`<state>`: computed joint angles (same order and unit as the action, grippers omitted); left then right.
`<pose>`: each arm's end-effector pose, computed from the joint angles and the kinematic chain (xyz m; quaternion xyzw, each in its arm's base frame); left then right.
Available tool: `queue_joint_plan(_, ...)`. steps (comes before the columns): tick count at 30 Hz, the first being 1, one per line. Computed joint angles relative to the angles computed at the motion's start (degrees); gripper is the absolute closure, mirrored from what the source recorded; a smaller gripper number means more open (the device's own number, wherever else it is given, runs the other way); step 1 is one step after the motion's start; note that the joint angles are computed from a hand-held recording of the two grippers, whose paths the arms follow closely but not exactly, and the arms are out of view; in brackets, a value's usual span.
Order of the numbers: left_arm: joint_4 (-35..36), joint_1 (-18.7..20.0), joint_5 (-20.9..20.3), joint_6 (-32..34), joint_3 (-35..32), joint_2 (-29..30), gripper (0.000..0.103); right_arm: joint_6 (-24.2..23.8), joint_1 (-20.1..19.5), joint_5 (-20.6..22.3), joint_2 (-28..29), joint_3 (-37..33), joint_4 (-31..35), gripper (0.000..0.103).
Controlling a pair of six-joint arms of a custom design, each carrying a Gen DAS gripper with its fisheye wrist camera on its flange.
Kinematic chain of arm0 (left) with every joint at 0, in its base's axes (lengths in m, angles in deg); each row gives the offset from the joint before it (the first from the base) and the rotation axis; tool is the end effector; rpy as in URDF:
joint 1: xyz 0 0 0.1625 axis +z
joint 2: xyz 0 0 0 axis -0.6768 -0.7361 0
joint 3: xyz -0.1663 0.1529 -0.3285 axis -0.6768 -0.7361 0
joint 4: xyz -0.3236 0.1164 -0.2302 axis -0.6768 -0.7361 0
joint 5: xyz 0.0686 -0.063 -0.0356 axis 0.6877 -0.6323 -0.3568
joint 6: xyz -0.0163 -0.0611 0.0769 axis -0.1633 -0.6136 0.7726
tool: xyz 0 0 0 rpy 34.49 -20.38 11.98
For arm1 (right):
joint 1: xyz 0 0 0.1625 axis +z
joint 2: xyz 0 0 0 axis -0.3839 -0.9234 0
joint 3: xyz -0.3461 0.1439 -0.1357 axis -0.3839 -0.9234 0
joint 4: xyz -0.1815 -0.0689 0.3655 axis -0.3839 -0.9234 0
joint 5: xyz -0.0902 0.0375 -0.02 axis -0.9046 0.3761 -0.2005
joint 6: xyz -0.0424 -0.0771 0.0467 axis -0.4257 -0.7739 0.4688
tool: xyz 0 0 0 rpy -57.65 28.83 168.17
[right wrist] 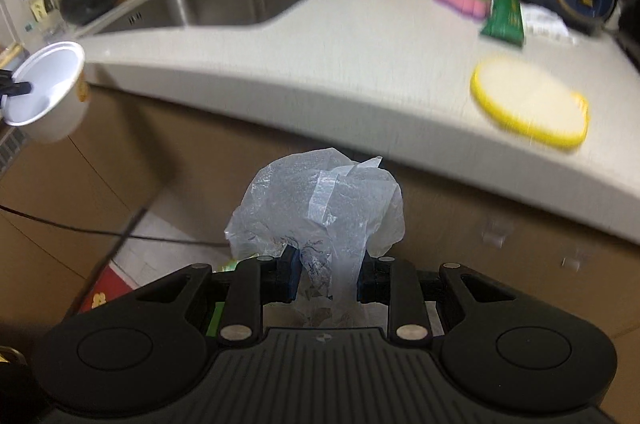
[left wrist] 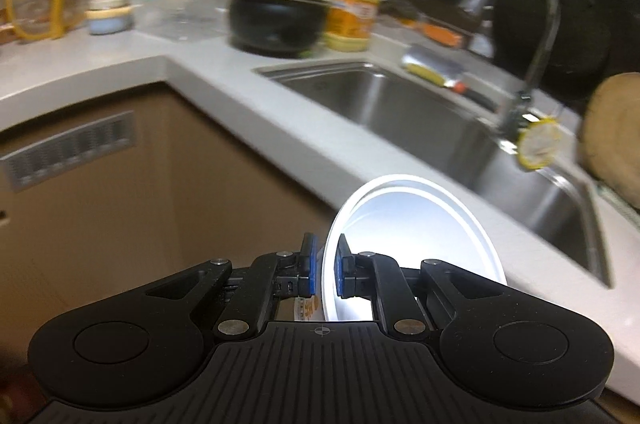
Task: Collect trash
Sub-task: 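Carry the bowl and plastic bag down toward the green bin with both tools, then open both tools to drop the white bowl and clear bag into the bin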
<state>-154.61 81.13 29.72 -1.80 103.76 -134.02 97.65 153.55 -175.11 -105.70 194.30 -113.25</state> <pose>-0.3132 -0.5342 0.5181 0.0792 0.8317 -0.4663 0.2909 0.3708 -0.3503 0.3969 0.0482 -0.8754 0.3479 0.3321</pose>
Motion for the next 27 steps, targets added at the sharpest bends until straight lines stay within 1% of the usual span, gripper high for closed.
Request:
queue_joint_plan(3,1.87,1.33,3.71,-0.20,0.73,-1.23,0.091,3.37,-0.58,0.96,-0.26,0.83,2.04,0.078)
queue_joint_plan(5,3.28,2.64,6.80,-1.05,0.63,-1.52,0.091,4.59,-0.94,1.61,-0.11,1.21,2.67,0.078)
queue_joint_plan(6,5.10,3.23,7.99,-2.68,0.39,-1.86,0.091,5.05,-1.04,1.82,0.23,1.13,3.01,0.078)
queue_joint_plan(8,10.85,4.24,9.56,-7.99,-0.60,-2.57,0.091,5.67,-1.12,2.18,0.82,1.25,3.22,0.078)
queue_joint_plan(9,13.55,4.42,9.75,-10.31,-0.76,-3.14,0.091,5.82,-1.21,2.38,1.12,1.25,3.14,0.078)
queue_joint_plan(10,15.34,4.44,9.14,-11.22,-0.66,-3.70,0.091,6.16,-1.24,2.51,1.38,1.29,3.20,0.078)
queue_joint_plan(12,17.30,4.47,4.92,-9.81,0.08,-4.39,0.091,6.76,-1.59,2.78,1.69,1.35,3.44,0.078)
queue_joint_plan(14,19.00,4.62,-2.88,-8.05,1.59,-5.11,0.091,8.37,-2.01,3.00,2.00,1.25,4.94,0.078)
queue_joint_plan(18,21.60,5.67,-20.18,-6.35,5.22,-4.41,0.091,12.07,-2.68,2.90,2.46,0.78,8.94,0.078)
queue_joint_plan(20,23.08,5.76,-27.08,-6.11,7.55,-3.04,0.091,13.75,-2.89,2.62,2.31,0.50,11.15,0.078)
queue_joint_plan(23,24.26,5.62,-35.47,-4.86,10.68,-0.19,0.091,17.89,-2.67,1.72,1.97,0.04,15.63,0.078)
queue_joint_plan(25,24.14,5.41,-38.76,-4.65,12.40,2.18,0.091,20.81,-2.69,1.26,1.61,-0.18,18.44,0.078)
queue_joint_plan(27,21.89,5.56,-41.60,-5.04,14.28,4.67,0.090,23.99,-2.53,1.11,0.65,0.29,21.20,0.078)
